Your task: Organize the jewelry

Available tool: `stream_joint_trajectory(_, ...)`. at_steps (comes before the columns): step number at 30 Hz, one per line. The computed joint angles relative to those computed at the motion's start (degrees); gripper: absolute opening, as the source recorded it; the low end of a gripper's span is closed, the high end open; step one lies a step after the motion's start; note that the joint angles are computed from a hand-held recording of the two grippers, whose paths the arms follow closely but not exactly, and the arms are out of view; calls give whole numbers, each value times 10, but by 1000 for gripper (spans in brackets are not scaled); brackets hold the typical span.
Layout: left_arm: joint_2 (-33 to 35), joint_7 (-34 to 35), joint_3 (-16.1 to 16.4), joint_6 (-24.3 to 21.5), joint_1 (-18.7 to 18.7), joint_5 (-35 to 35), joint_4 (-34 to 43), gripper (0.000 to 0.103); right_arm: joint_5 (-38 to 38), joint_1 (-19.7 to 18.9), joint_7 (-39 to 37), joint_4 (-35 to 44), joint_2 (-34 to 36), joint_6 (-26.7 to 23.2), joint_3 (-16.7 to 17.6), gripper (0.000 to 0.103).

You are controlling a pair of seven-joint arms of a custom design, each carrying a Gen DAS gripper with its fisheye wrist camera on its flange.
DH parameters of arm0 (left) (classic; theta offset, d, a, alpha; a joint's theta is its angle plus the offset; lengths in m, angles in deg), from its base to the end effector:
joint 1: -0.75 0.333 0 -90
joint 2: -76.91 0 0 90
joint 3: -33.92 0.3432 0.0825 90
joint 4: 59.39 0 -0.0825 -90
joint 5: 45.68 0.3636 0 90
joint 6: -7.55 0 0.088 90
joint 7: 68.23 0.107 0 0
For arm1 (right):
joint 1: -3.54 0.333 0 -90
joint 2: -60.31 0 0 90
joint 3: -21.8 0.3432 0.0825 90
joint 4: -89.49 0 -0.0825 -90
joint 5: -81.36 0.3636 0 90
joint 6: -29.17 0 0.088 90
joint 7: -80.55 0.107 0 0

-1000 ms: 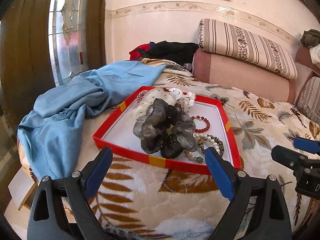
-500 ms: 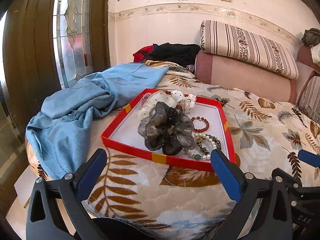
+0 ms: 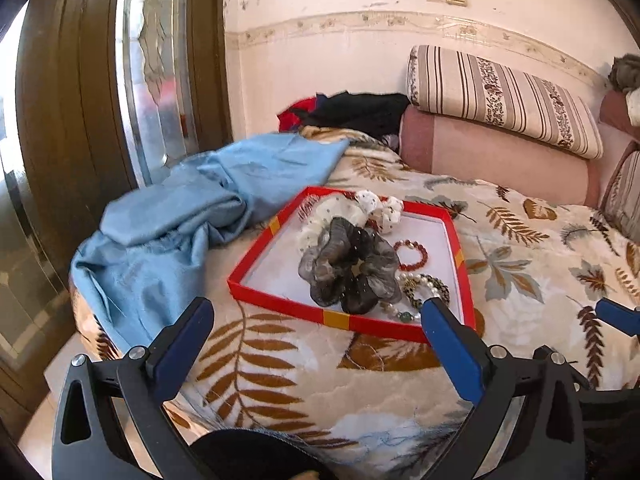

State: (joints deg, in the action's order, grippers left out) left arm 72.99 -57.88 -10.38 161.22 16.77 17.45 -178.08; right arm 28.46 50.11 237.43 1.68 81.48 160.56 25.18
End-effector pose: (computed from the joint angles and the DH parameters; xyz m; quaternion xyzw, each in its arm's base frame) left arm 0.4721 -0.2968 0.5476 -0.6284 0.6173 -0.3244 0.3445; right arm 0.4668 0.5173 0.5259 -0.7024 0.5781 -0.3250 0.2583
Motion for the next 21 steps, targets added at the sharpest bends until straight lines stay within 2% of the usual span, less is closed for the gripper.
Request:
stream_joint_trajectory(2,-2,50,27,40,-13,-48,-12,103,-4,3,-2,3,1,-4,0,88)
stream_joint_trajectory(3,-4,49,38,50,-19,-53,-17,103,-6,4,-3,5,2,-5,0,88)
stream_joint_trajectory(5,-6,25,43,12,-32,-34,-15,103,-5,4,-6,8,4,-5,0,89)
stream_joint_trajectory(7,1,37,49,-31,-50,-40,-7,103,-1,5,-13,13,9,-7,0,89)
stream_joint_trajectory(10,7,55,71,-36,-73,-66,-6,103,2,7,-17,15,11,-7,-1,89)
stream_joint_trajectory(15,27,83,102,-74,-111,-98,10,103,7,8,-21,16,12,-10,-2,89)
stream_joint_trajectory(18,34,108,123,-82,-132,-125,18,103,12,7,-23,16,13,-9,-3,89)
stream_joint_trajectory(21,44,108,139,-110,-157,-112,31,103,16,7,-26,17,15,-10,-3,89)
